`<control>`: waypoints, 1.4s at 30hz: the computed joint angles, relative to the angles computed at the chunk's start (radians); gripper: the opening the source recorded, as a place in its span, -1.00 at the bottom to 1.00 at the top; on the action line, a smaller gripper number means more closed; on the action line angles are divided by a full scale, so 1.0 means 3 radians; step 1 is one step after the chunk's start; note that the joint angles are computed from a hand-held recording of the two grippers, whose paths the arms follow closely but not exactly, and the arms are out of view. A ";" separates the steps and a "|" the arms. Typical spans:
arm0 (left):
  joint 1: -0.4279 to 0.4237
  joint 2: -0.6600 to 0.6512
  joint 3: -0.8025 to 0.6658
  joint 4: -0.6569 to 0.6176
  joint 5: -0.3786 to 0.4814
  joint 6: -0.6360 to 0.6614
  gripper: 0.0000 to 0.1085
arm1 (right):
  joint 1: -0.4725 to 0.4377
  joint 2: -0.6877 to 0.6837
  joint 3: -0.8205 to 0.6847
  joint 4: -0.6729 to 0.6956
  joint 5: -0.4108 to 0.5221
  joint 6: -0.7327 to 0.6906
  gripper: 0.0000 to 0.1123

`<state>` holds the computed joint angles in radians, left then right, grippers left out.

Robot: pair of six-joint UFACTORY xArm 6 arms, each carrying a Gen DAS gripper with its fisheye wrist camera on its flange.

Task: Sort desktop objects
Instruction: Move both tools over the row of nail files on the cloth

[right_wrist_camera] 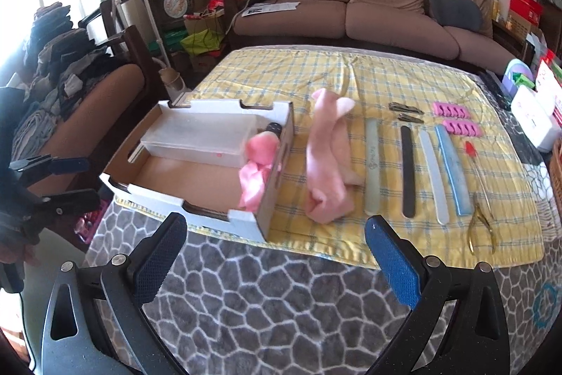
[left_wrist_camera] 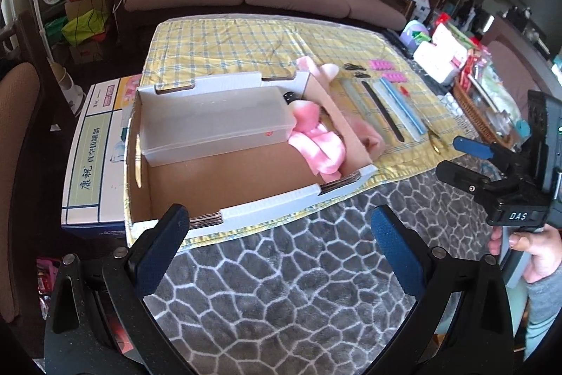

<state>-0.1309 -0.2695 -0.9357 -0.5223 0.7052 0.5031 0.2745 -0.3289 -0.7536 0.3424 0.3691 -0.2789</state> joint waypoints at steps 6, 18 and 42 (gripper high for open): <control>-0.0352 0.0086 -0.0058 0.0010 -0.0192 -0.0099 0.90 | -0.0412 -0.0202 0.0211 0.0422 0.0016 -0.0375 0.83; -0.1080 0.0696 -0.0509 0.0348 -0.0757 -0.0635 0.90 | -0.1284 -0.0182 0.0166 0.1224 0.0131 -0.1225 0.83; -0.1192 0.3648 -0.4178 0.1403 0.0980 -0.2063 0.11 | -0.1290 0.1674 -0.1343 0.1285 0.0084 -0.1611 0.12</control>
